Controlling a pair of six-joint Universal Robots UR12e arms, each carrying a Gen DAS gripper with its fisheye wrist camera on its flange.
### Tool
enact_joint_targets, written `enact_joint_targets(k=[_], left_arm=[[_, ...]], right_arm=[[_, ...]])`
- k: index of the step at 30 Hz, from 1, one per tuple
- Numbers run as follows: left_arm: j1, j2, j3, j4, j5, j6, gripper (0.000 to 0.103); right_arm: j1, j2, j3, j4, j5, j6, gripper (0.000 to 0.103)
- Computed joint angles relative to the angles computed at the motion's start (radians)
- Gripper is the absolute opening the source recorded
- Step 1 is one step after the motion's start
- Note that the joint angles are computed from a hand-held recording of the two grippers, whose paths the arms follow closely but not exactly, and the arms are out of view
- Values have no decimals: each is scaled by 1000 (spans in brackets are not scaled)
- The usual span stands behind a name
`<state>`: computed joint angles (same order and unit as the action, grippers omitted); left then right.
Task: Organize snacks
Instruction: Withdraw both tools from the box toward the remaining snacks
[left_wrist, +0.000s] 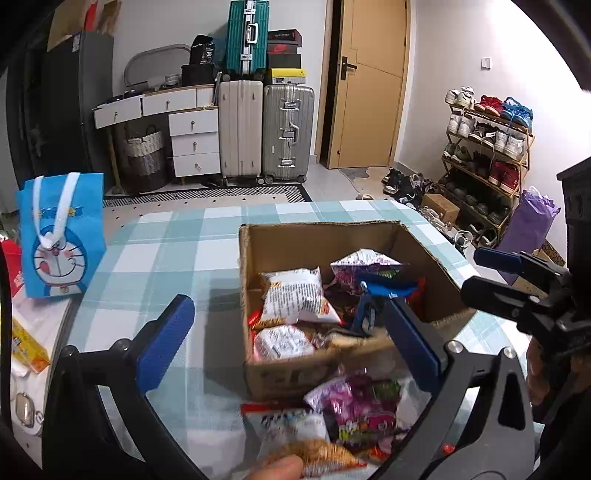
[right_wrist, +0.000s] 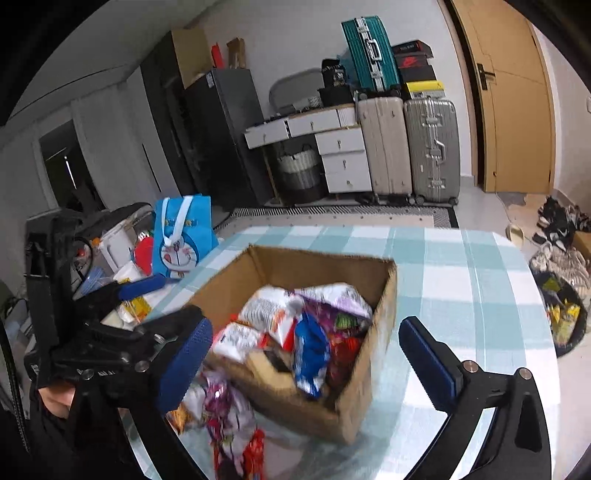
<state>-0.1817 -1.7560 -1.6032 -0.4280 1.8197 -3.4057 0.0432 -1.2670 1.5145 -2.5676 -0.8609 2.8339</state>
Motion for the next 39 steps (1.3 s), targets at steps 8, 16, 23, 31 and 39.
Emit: enact_joint_targets(k=[8, 16, 23, 31, 39], left_arm=[[-30, 80, -90, 12, 27, -20, 102], [-62, 129, -157, 4, 47, -38, 102], [-69, 163, -213, -26, 32, -85, 102], [-83, 187, -257, -30, 23, -125, 102], [-97, 190, -282, -41, 0, -121, 102]], right_arm=[[-25, -74, 91, -8, -11, 6, 102], [-26, -149, 171, 33, -46, -85, 102], [-37, -201, 253, 67, -68, -140, 102], [-61, -238, 323, 129, -80, -157, 102], [-70, -270, 360, 175, -93, -208, 102]])
